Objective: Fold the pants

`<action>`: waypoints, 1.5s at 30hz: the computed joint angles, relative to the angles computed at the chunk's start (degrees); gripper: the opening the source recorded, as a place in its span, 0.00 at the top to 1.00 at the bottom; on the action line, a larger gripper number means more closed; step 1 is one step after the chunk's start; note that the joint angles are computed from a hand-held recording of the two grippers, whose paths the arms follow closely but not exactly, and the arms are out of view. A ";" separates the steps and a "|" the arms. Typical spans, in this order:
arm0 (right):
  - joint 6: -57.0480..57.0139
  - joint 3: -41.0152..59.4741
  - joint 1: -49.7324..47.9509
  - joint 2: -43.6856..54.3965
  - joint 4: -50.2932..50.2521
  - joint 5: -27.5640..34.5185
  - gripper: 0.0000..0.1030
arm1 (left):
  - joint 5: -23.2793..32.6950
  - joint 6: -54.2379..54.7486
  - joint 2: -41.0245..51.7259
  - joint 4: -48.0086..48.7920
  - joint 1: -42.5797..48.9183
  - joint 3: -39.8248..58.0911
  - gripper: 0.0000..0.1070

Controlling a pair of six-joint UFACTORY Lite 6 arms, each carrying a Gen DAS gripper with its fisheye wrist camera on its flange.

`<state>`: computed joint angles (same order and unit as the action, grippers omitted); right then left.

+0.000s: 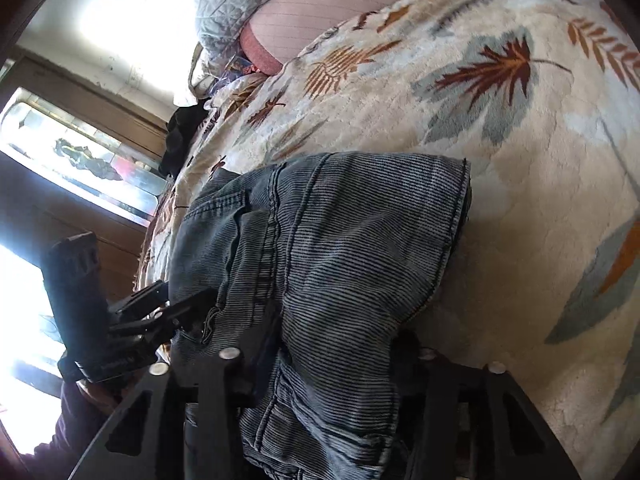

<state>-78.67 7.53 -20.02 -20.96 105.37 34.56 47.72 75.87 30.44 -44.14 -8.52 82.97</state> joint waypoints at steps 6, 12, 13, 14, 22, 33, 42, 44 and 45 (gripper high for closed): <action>0.53 -1.79 3.64 -6.71 0.87 -3.96 0.65 | -2.40 2.17 -4.49 -2.40 0.36 -3.90 0.74; 2.68 -3.16 4.20 -11.56 0.10 -5.12 0.65 | -6.05 4.64 -9.87 -4.03 -0.36 -8.42 0.75; 3.10 -3.42 4.32 -12.42 -0.15 -5.35 0.65 | -6.33 4.51 -10.50 -4.06 -0.39 -8.66 0.75; 3.50 -3.51 4.36 -13.00 -0.46 -5.49 0.65 | -6.74 4.59 -11.30 -4.27 -0.39 -9.09 0.76; 3.18 -4.82 5.35 -18.24 0.60 -6.13 0.69 | -11.72 7.18 -18.00 -5.89 -1.28 -12.87 0.77; 11.00 -7.58 -1.61 -29.82 -7.25 -1.59 0.75 | -13.53 3.18 -20.99 -2.48 -3.67 -12.86 0.77; 13.10 -3.12 -7.89 -17.90 -10.20 0.13 0.76 | -17.16 2.69 -19.28 -1.61 -5.19 -13.13 0.77; 15.30 -3.49 -11.01 -17.47 -11.97 0.45 0.35 | -16.71 2.34 -18.37 -1.25 -4.64 -12.43 0.77; 15.59 -4.03 -13.00 -17.37 -11.90 1.15 0.28 | -16.80 2.75 -18.18 -1.46 -4.47 -12.45 0.77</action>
